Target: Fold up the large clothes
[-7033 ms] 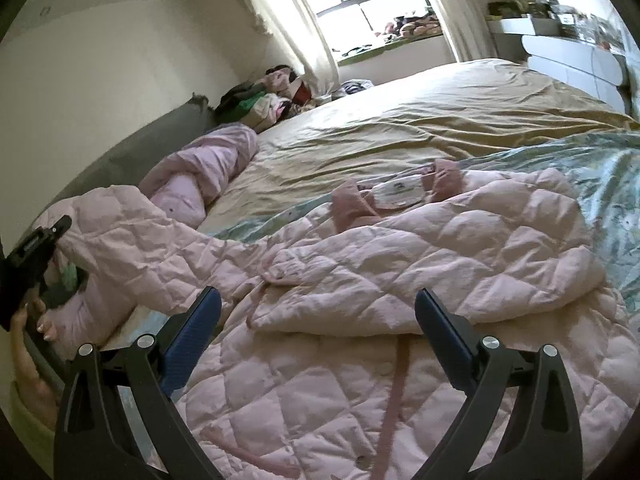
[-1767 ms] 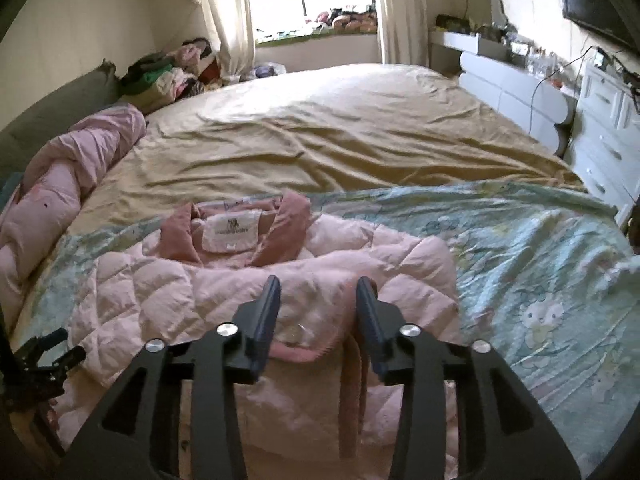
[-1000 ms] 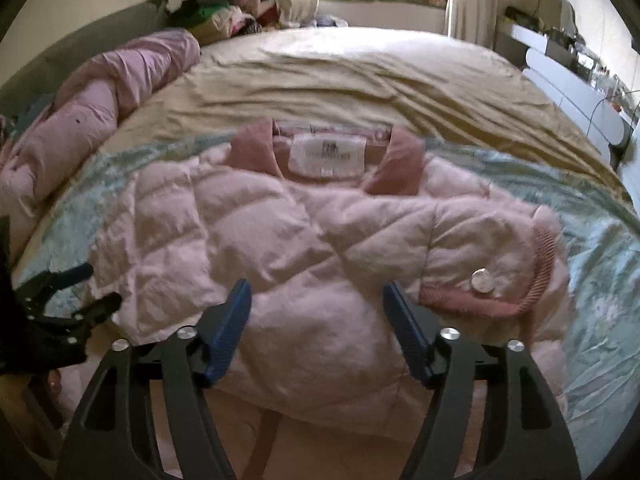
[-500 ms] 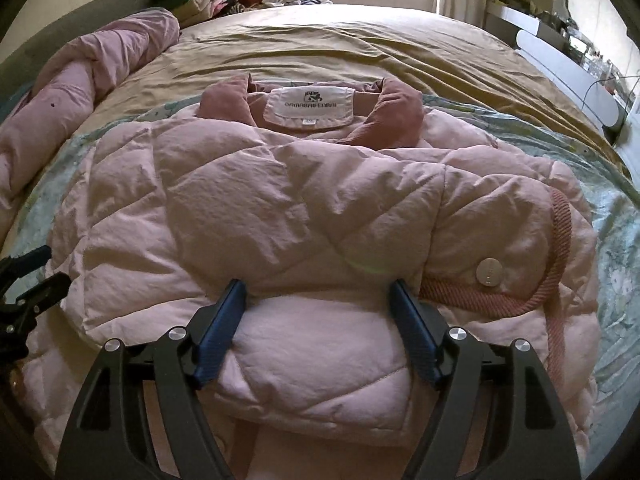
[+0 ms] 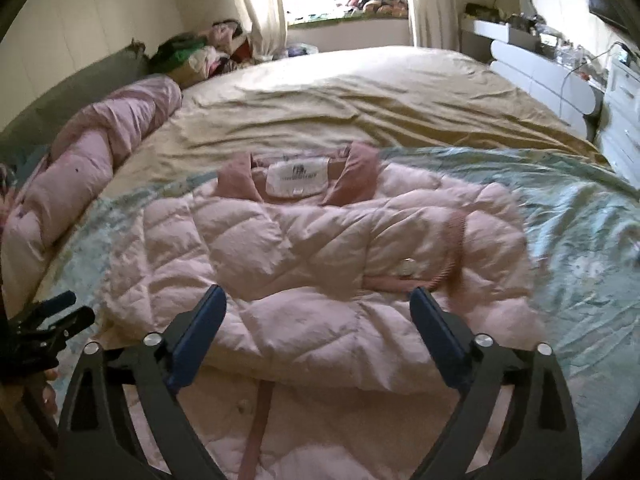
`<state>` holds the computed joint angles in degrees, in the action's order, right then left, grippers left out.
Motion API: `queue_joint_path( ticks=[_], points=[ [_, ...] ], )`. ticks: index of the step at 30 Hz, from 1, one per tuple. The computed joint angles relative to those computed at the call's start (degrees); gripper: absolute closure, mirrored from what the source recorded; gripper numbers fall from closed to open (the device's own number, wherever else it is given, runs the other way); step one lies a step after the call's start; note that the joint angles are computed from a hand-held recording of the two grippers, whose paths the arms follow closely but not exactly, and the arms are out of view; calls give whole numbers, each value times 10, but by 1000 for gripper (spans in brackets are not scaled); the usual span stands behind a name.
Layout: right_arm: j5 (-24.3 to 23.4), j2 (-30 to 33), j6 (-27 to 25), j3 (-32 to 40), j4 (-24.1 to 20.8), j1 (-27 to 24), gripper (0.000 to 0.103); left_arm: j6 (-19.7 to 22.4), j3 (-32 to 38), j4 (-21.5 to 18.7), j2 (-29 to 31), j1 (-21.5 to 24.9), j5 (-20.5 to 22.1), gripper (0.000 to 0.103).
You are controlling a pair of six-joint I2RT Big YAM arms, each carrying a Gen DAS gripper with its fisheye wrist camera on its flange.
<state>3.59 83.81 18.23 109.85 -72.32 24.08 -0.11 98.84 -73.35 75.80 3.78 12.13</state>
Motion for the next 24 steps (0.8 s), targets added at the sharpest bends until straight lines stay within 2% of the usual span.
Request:
queue_joint_path(
  ticks=[7, 24],
  points=[
    [-7, -41, 3, -11, 5, -2, 7, -5, -2, -10, -35, 6, -6, 9],
    [10, -108, 9, -29, 8, 40, 7, 0, -24, -22, -136, 8, -12, 9]
  ],
)
